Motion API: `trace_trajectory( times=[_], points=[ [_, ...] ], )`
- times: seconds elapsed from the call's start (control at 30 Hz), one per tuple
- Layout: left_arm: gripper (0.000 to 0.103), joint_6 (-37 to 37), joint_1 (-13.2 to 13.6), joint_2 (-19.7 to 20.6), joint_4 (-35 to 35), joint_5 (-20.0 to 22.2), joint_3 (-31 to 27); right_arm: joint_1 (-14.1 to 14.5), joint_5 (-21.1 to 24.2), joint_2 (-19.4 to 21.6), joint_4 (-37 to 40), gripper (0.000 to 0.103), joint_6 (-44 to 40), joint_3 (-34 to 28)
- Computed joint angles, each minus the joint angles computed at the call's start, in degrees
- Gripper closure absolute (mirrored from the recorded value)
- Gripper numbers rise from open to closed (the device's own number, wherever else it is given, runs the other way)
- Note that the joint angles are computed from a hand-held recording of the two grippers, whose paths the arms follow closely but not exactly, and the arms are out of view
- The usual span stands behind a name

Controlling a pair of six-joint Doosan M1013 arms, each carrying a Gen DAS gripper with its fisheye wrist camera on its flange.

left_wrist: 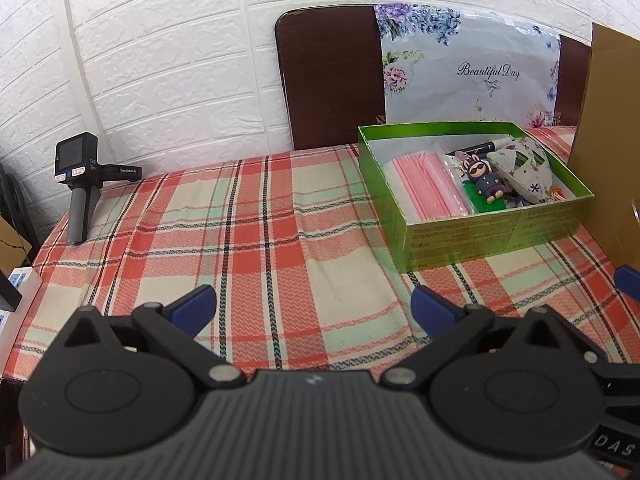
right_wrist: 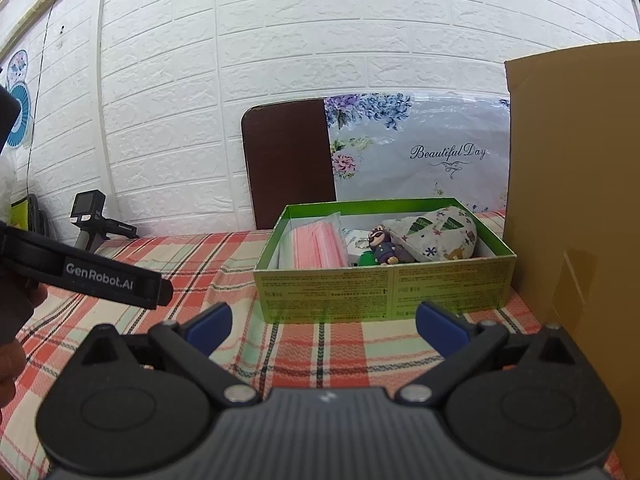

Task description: Organize objects

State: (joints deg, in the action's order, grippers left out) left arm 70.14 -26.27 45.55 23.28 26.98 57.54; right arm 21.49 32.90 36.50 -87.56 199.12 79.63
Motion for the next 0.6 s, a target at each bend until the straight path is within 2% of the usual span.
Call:
trace_trajectory(
  times=[0.6],
  points=[
    [0.000,1.43,-0.10,0.47,-1.29,1.52,-0.81,-0.15,0.09,0.25,0.75,0.001,-0.12,-0.10]
  ],
)
